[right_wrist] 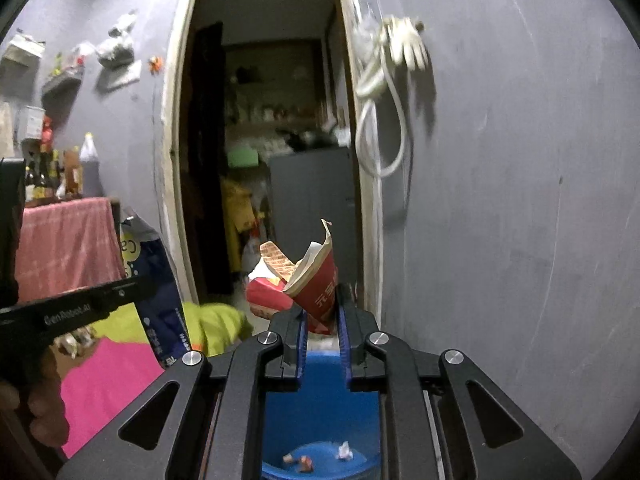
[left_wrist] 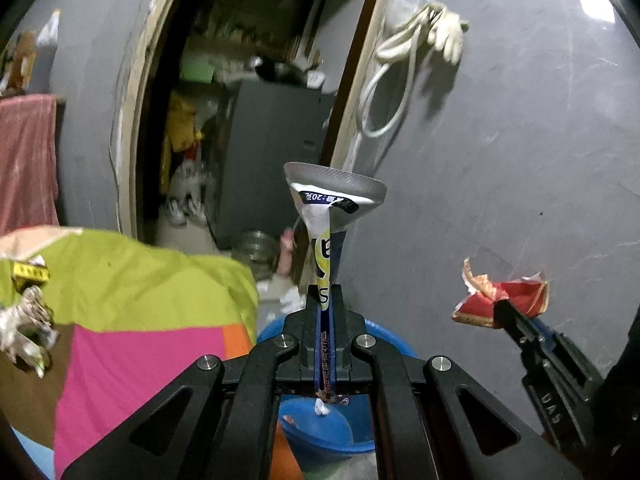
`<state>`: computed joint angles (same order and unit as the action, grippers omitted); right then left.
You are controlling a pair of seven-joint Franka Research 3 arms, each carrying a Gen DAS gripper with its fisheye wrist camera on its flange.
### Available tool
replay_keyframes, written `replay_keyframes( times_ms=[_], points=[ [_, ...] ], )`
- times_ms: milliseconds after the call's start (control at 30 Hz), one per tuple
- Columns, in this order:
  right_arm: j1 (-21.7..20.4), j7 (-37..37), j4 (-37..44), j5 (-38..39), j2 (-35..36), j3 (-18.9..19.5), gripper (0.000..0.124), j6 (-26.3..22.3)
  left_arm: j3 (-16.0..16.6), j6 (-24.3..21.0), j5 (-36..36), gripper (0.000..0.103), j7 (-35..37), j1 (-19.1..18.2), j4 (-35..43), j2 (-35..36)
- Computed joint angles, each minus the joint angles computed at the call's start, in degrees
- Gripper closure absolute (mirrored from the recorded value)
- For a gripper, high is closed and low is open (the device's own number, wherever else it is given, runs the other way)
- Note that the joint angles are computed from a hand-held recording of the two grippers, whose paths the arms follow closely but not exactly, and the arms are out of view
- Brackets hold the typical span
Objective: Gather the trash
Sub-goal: 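Carry the blue wrapper and red scrap over the blue bucket with both tools, then open both tools to drop the wrapper and red scrap into the bucket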
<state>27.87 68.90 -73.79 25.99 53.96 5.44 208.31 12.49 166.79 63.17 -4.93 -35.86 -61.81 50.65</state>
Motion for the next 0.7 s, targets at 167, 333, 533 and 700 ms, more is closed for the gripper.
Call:
replay_keyframes(
  times_ms=[167, 333, 533, 700],
  points=[
    [1.0, 0.8, 4.8, 2.9, 2.9, -2.5, 0.11, -7.1, -5.2, -1.7, -7.7, 0.102, 9.9, 3.5, 4.3, 3.8],
    [2.4, 3.8, 7.9, 3.7, 4.7, -5.9, 0.109, -13.2, -6.1, -3.0, -14.1, 0.101, 16.7, 3.9, 6.0, 5.8],
    [2.6, 9.3, 10.0, 1.6, 5.9, -8.2, 0.096, -18.0, -6.3, -3.2, -19.9, 0.095, 19.9, 4.5, 6.2, 6.4],
    [1.7, 12.4, 9.9, -1.9, 5.6, -7.5, 0.095, -19.2, -5.2, -1.1, -21.9, 0.089, 19.7, 4.4, 3.6, 4.9]
  ],
)
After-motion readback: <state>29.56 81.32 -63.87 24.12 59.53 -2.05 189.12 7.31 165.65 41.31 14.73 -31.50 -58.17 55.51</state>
